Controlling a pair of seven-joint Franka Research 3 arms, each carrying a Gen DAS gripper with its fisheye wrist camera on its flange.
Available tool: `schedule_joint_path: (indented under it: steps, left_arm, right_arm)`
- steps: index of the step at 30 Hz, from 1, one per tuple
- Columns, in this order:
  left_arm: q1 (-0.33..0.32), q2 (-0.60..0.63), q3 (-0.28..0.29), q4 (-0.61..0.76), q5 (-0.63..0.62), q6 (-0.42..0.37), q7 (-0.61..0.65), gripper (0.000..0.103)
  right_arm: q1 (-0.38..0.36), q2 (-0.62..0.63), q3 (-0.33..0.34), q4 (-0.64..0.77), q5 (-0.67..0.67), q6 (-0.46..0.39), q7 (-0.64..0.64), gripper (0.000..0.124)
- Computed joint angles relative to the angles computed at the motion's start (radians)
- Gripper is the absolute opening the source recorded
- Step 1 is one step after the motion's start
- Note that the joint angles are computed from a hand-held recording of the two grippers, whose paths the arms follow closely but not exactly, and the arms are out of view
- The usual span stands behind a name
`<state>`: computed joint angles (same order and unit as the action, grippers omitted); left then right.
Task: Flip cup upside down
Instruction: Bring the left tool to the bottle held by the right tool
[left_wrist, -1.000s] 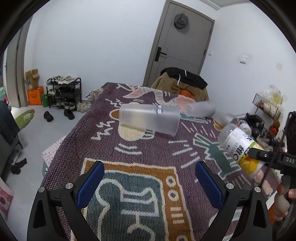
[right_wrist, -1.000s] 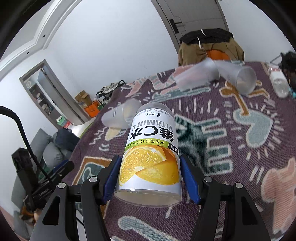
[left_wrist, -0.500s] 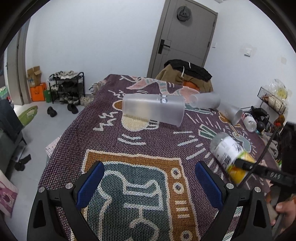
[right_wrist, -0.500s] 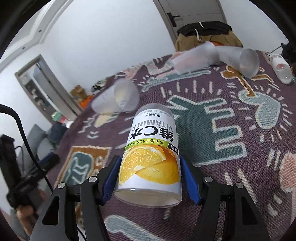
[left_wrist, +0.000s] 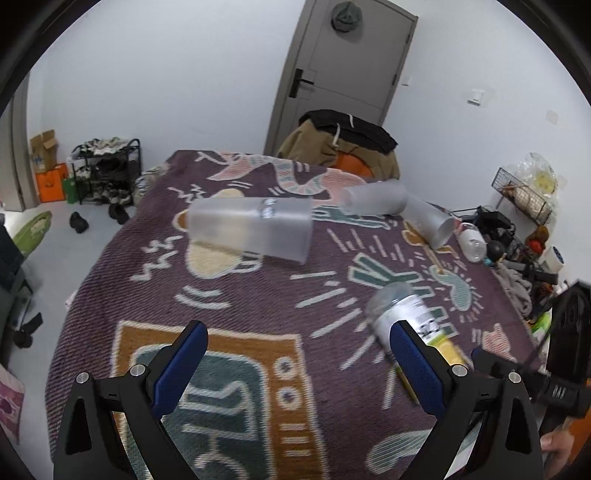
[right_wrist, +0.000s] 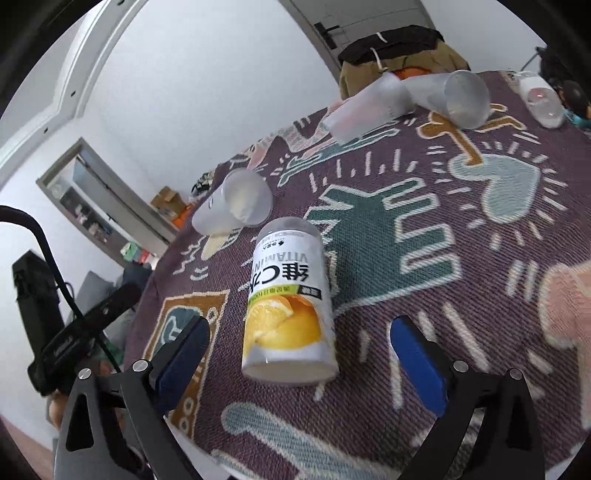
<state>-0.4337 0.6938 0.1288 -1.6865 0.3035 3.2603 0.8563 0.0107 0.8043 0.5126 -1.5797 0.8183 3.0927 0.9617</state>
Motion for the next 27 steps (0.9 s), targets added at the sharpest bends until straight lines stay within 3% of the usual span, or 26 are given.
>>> schedule_joint_path:
  steps: [8, 14, 16, 21, 27]
  left_arm:
    - [0.141, 0.04, -0.211, 0.116, 0.039, -0.092, 0.098, 0.099]
    - [0.235, 0.123, -0.381, 0.238, -0.002, -0.197, 0.214, 0.099]
    - [0.239, 0.159, -0.412, 0.297, -0.026, -0.246, 0.255, 0.099]
    - [0.24, 0.24, -0.475, 0.43, -0.105, -0.355, 0.364, 0.099]
    - [0.209, 0.361, -0.506, 0.644, -0.22, -0.528, 0.448, 0.091]
  right_arm:
    - [-0.086, -0.067, 0.072, -0.164, -0.01, 0.147, -0.002, 0.099]
    - [-0.19, -0.089, 0.157, -0.269, -0.087, 0.329, 0.032, 0.099]
    - [-0.196, -0.09, 0.16, -0.29, -0.121, 0.369, 0.048, 0.099]
    - [-0.141, -0.108, 0.088, -0.32, -0.157, 0.434, 0.091, 0.099]
    - [-0.189, -0.08, 0.095, -0.331, -0.238, 0.433, 0.199, 0.099]
